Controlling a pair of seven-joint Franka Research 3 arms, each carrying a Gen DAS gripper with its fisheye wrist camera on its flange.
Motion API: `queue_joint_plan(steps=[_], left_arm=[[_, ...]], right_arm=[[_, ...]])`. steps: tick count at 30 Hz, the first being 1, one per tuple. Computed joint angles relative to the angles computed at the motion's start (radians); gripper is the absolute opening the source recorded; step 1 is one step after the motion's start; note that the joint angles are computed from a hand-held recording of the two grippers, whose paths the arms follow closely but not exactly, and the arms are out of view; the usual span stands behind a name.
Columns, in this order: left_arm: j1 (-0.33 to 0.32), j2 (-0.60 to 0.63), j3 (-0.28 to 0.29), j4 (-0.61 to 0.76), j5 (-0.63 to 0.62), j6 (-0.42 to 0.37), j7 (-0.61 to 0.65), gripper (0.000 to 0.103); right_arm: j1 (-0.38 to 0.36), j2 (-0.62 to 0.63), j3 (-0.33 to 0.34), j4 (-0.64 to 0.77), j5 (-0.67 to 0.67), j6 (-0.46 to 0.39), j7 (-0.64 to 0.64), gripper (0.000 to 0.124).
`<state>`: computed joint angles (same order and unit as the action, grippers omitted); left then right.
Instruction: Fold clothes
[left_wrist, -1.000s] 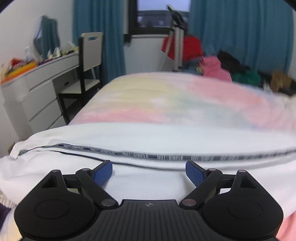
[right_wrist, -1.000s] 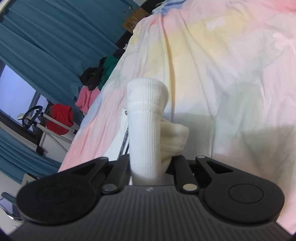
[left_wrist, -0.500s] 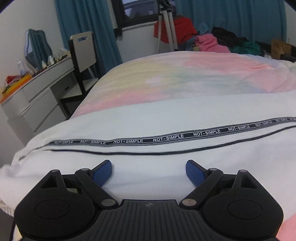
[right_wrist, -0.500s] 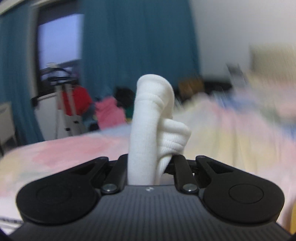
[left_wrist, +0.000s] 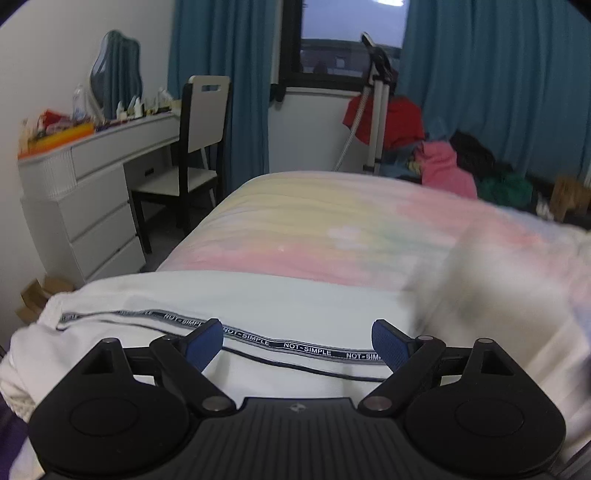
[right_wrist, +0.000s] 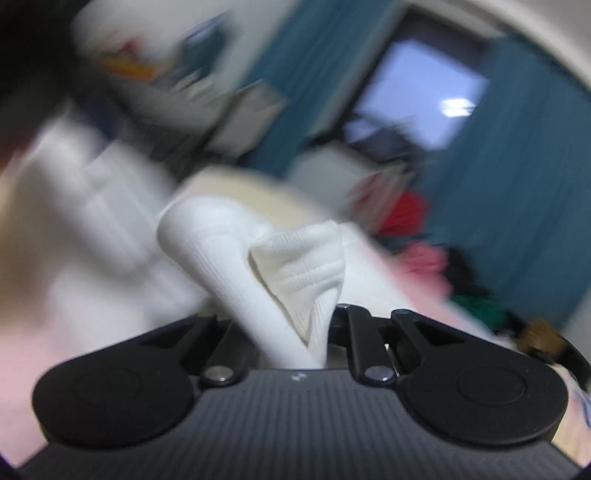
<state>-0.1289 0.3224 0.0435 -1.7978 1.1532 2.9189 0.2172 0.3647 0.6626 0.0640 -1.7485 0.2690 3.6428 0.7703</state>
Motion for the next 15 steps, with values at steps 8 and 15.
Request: queue_joint_plan(steps=[8, 15], left_arm=[[0.024, -0.031, 0.017, -0.033, -0.014, 0.104, -0.063, 0.089], [-0.063, -0.024, 0.165, -0.045, 0.08, 0.304, -0.223, 0.089]], right_arm=[[0.008, -0.018, 0.008, -0.025, 0.03, -0.001, -0.012, 0.013], [-0.04, -0.035, 0.081, -0.067, -0.103, -0.045, 0.072, 0.014]])
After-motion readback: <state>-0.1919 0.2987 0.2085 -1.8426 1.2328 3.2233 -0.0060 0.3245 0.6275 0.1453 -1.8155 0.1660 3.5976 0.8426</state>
